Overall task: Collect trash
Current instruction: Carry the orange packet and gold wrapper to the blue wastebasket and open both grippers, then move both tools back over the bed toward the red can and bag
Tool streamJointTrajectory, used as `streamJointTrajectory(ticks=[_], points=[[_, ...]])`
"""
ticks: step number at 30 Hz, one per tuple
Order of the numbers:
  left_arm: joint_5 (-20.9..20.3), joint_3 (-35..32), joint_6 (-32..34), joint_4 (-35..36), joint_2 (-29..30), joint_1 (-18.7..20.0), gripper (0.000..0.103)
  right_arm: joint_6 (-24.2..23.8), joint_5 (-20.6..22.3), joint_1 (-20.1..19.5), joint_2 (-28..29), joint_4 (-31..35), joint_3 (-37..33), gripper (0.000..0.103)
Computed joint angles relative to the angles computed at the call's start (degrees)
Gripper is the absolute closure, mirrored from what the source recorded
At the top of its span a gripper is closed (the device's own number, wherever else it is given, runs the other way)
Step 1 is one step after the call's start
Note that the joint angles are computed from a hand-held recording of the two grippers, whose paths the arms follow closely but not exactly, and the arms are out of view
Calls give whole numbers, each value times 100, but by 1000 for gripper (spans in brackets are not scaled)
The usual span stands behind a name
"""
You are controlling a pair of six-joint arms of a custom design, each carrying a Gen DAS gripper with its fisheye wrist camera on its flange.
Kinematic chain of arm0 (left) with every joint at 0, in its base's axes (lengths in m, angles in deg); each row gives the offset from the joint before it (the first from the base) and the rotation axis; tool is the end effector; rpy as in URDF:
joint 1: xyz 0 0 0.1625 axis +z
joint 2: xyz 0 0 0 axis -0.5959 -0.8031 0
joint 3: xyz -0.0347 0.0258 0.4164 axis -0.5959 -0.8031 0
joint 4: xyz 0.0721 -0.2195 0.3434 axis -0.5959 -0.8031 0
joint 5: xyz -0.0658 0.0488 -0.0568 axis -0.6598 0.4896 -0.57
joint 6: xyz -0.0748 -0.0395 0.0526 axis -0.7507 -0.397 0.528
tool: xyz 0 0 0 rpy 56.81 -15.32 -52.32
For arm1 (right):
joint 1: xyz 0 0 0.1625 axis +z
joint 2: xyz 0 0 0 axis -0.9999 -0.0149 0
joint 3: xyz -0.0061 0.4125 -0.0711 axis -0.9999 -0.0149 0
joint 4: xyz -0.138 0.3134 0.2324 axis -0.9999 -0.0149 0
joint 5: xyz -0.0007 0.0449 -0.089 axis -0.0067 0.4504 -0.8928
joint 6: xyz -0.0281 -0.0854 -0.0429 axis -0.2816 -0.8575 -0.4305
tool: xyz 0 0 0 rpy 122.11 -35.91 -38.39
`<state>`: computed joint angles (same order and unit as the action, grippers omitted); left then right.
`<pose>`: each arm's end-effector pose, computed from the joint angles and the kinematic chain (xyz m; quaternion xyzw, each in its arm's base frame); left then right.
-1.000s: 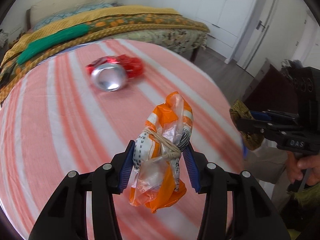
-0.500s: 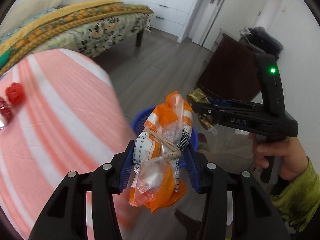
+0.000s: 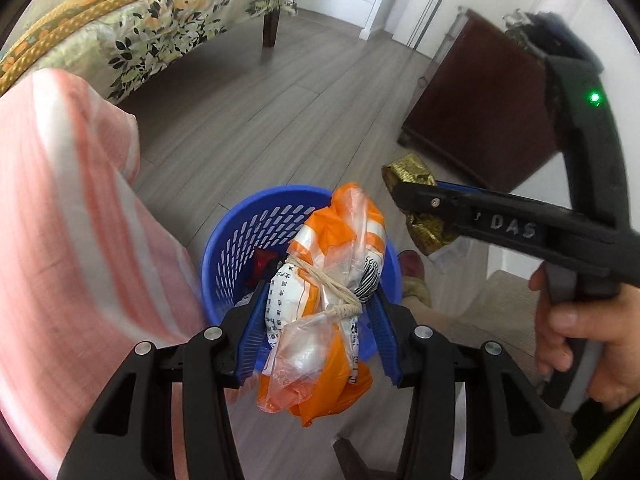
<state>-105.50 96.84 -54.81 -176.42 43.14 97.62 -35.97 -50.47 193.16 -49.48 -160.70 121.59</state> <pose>-0.2268 -0.7705 0.2075 0.3322 0.9190 -0.0471 0.2073 0.2617 -0.7241 0.1686 -0.0548 -0.9351 0.2699 0.2231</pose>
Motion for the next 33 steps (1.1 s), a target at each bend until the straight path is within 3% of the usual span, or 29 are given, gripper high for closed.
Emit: streamJointTrajectory(ticks=[2,3,4,5,9,10,14,20,24,27,33], points=[[-1,-49,25,-28,104,45,51,102,205,-113,-29,-54,52,63],[-3,-71,29,-64,171,69,45,159,314,-173,-33,-71,66,59],[-5,-124,18,-42,233,89,30,190,368,-215,-36,-81,71,49],[30,-158,20,-62,283,103,25,212,456,-270,-33,-159,92,43],[132,-57,164,-197,130,62,23,369,490,-302,-119,-314,220,41],[99,8,213,-280,44,46,19,370,465,-280,-143,-357,243,36],[-14,383,459,-664,-446,-58,11,154,-136,-49,-152,-696,311,18],[246,1156,362,-881,-1474,-39,9,-274,-867,391,152,-1022,177,16],[748,1375,62,-873,-2067,175,9,-899,-856,767,685,-1061,-388,16],[1324,1404,-12,-1059,-2366,337,9,-1374,-510,1063,1175,-851,-1019,16],[2097,1036,-265,-1142,-2489,677,8,-1933,399,1476,2445,586,-3049,15]])
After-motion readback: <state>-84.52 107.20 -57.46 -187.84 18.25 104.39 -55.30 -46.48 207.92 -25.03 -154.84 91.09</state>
